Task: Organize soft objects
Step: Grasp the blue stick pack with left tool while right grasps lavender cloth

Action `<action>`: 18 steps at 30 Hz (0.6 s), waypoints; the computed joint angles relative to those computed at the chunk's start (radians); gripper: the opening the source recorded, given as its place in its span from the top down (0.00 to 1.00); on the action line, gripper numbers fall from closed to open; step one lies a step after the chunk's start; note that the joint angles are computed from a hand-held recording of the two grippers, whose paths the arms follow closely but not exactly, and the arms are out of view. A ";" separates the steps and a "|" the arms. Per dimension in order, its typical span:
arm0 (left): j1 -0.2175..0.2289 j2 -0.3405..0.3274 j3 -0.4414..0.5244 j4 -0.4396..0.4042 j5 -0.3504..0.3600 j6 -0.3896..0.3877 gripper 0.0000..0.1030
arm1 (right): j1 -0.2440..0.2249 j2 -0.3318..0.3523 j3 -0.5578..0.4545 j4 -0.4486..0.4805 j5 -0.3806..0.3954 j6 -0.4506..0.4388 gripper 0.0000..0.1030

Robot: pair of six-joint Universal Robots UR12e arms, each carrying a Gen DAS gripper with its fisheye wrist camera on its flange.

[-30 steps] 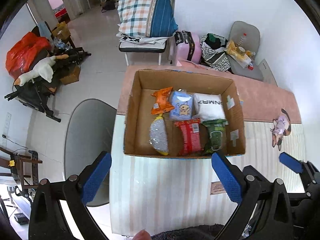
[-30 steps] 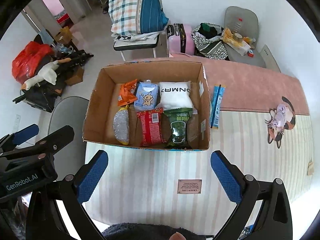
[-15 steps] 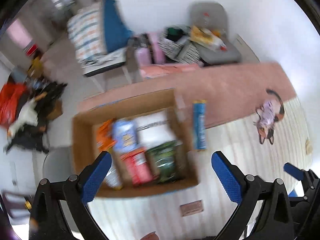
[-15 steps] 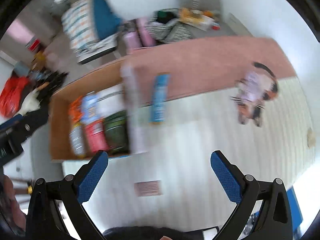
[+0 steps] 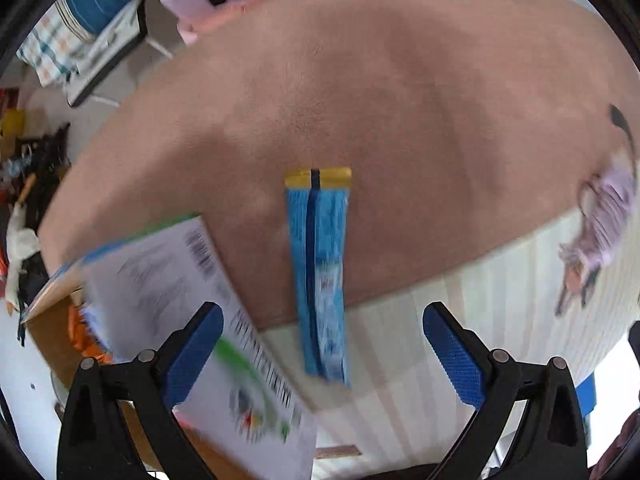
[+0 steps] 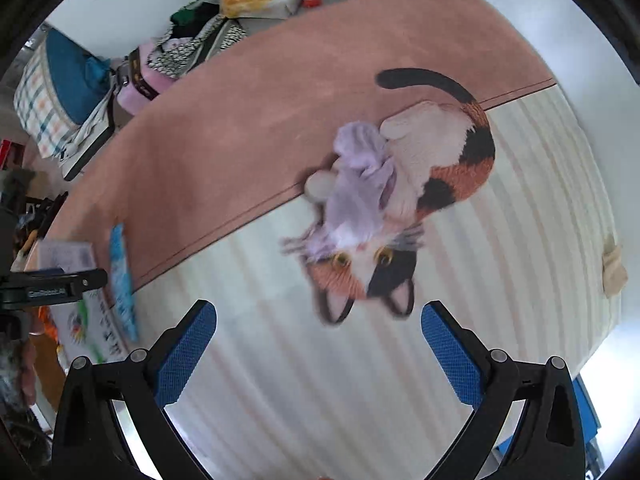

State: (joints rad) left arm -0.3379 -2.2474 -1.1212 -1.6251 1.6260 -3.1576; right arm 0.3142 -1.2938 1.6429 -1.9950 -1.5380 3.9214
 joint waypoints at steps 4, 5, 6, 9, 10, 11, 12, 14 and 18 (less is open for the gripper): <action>-0.021 -0.040 0.032 0.000 0.063 0.010 0.03 | -0.034 0.033 -0.005 -0.003 0.025 -0.032 0.00; -0.024 -0.048 0.041 -0.012 0.069 0.003 0.05 | -0.043 0.041 -0.006 -0.002 0.033 -0.040 0.00; -0.027 -0.055 0.045 -0.018 0.072 -0.005 0.06 | -0.051 0.050 -0.006 -0.005 0.044 -0.046 0.00; -0.031 -0.071 0.056 -0.041 0.065 -0.022 0.21 | -0.063 0.073 -0.015 0.002 0.063 -0.064 0.00; -0.029 -0.075 0.058 -0.053 0.052 -0.030 0.27 | -0.067 0.079 -0.015 0.003 0.068 -0.070 0.00; -0.025 -0.072 0.055 -0.049 0.032 -0.049 0.31 | -0.070 0.085 -0.016 0.004 0.074 -0.074 0.00; -0.022 -0.071 0.053 -0.048 0.011 -0.058 0.34 | -0.074 0.091 -0.015 0.007 0.079 -0.077 0.00; -0.017 -0.063 0.042 -0.041 -0.024 -0.073 0.56 | -0.083 0.101 -0.013 0.007 0.094 -0.087 0.00; -0.028 -0.043 0.011 -0.012 -0.014 -0.083 0.74 | -0.093 0.117 -0.005 0.006 0.118 -0.098 0.00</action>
